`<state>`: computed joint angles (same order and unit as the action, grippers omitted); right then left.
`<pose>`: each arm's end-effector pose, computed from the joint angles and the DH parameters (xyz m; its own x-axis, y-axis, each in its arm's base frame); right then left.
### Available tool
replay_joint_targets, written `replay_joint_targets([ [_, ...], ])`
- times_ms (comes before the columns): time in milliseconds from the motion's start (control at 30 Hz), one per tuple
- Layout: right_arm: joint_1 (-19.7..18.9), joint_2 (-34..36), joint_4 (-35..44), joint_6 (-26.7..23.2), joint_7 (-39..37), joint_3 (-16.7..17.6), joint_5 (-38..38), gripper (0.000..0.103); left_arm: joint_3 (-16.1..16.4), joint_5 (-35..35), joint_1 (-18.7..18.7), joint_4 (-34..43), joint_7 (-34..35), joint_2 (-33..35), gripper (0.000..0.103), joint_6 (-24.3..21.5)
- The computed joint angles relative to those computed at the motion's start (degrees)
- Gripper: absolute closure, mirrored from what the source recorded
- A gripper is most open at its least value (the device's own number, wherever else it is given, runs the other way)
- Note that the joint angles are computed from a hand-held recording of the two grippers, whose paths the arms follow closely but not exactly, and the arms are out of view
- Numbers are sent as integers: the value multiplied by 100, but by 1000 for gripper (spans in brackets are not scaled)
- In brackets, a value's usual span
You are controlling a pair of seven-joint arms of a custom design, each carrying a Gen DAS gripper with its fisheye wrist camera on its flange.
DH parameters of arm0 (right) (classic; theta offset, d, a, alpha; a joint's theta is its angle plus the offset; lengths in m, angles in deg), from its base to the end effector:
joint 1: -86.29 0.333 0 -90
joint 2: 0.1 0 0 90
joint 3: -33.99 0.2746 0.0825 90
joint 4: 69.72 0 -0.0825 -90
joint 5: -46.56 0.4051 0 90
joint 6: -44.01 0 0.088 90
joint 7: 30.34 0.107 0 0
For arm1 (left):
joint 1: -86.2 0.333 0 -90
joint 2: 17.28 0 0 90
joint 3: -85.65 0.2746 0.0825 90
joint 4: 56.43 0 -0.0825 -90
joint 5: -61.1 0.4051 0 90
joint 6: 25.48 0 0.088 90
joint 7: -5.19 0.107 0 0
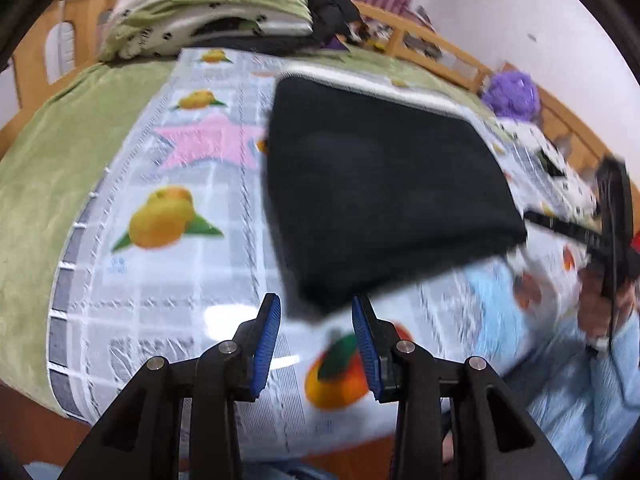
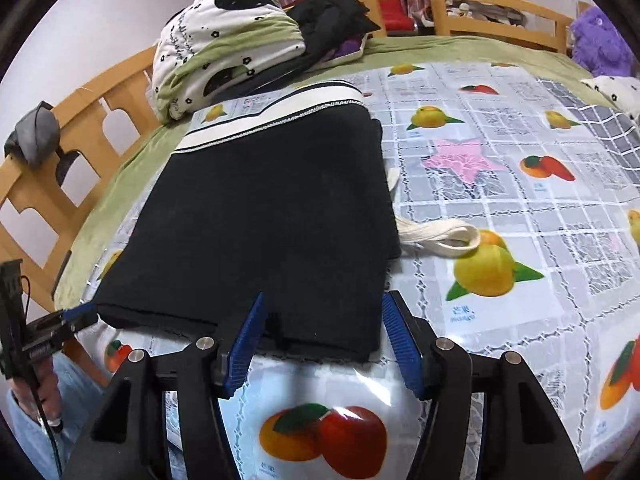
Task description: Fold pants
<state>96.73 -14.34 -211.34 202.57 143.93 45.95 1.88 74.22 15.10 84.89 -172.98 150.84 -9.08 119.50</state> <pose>0.4585 0.2207 0.3790 -0.3248 -0.9230 -0.2062 -0.6901 0.3804 -0.6157 0.6052 -0.1270 0.3588 -0.6065 -0.7576 0.2412 -0.7178 0.3913 -0.5759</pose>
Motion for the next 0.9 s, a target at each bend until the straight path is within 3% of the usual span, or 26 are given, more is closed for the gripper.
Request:
replay_joint_targets([
  [233, -12, 27, 10, 36, 9, 10, -45, 43, -50, 447, -128, -100, -279, 97, 70, 694],
  [300, -6, 84, 43, -13, -5, -6, -40, 43, -106, 408, -126, -39, -302, 171, 73, 823],
  [333, 16, 140, 71, -14, -66, -44, 35, 43, -144, 360, -116, -7, -268, 201, 80, 850],
  [367, 38, 192, 97, -1, -124, -82, 111, 43, -192, 264, -101, 10, -195, 219, 89, 886],
  [467, 52, 293, 175, -9, -174, -119, 132, 43, -311, -594, -60, 6, 346, 165, 91, 1060],
  [500, 39, 286, 178, -7, -93, -106, 32, 43, -462, -930, 111, -6, 619, 110, 92, 1108],
  [533, 19, 270, 162, 35, 5, -98, -86, 43, -422, -864, 82, 4, 581, 138, 92, 1153],
  [567, 1, 263, 142, 101, 98, -96, -184, 43, -181, -397, -117, 79, 155, 267, 92, 1086],
  [633, 57, 352, 130, 232, -43, -190, 21, 41, -106, 132, -74, 254, -538, 490, 92, 731],
  [733, 313, 656, 202, 259, -993, -445, 1151, 41, -213, -27, 100, 189, -347, 346, 89, 520],
  [800, 266, 569, 201, 139, -894, -372, 946, 41, -162, 69, 106, 69, -396, 144, 89, 399],
  [900, 62, 190, 105, -139, -195, -95, 58, 41, -97, -262, 100, -271, -116, -234, 69, 559],
])
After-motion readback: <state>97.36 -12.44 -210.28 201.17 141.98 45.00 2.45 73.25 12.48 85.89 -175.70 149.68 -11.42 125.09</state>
